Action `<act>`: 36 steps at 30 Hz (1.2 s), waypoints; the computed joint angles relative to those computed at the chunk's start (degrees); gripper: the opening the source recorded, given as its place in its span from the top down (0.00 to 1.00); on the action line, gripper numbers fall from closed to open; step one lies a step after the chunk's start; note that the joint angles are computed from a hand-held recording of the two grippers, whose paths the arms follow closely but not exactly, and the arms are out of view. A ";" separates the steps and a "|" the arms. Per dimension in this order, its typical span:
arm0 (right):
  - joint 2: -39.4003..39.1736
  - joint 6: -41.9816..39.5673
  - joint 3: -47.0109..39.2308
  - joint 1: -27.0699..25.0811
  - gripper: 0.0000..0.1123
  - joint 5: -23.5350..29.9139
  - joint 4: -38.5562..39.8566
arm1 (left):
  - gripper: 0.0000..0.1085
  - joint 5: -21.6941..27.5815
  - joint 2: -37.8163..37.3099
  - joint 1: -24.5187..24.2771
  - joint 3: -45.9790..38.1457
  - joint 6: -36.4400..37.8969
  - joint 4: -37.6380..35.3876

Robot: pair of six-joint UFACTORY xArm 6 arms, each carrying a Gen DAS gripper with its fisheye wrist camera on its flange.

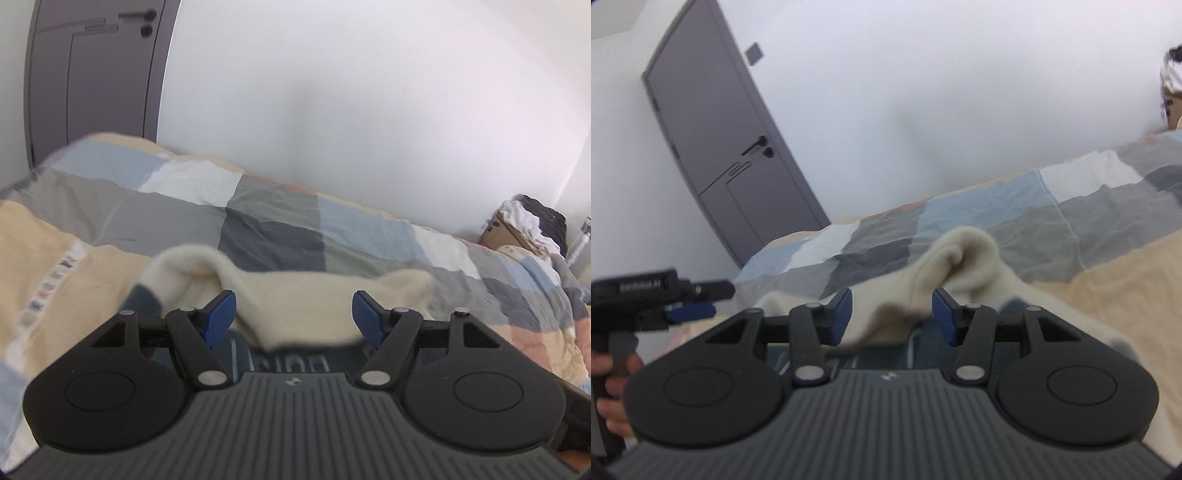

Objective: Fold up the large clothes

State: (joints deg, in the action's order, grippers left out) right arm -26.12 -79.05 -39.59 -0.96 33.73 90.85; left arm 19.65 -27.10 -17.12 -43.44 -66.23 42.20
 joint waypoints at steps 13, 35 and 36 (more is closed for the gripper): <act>-35.34 16.44 15.75 -28.87 0.54 27.82 -31.25 | 0.32 37.50 -22.31 -39.38 7.16 -26.79 13.68; -40.35 15.91 23.71 -39.15 0.37 43.46 -38.39 | 0.32 23.71 -17.71 -37.56 23.92 -39.93 5.57; -40.47 14.89 23.92 -38.11 0.38 43.67 -37.61 | 0.32 22.61 -17.41 -36.86 24.38 -39.91 5.84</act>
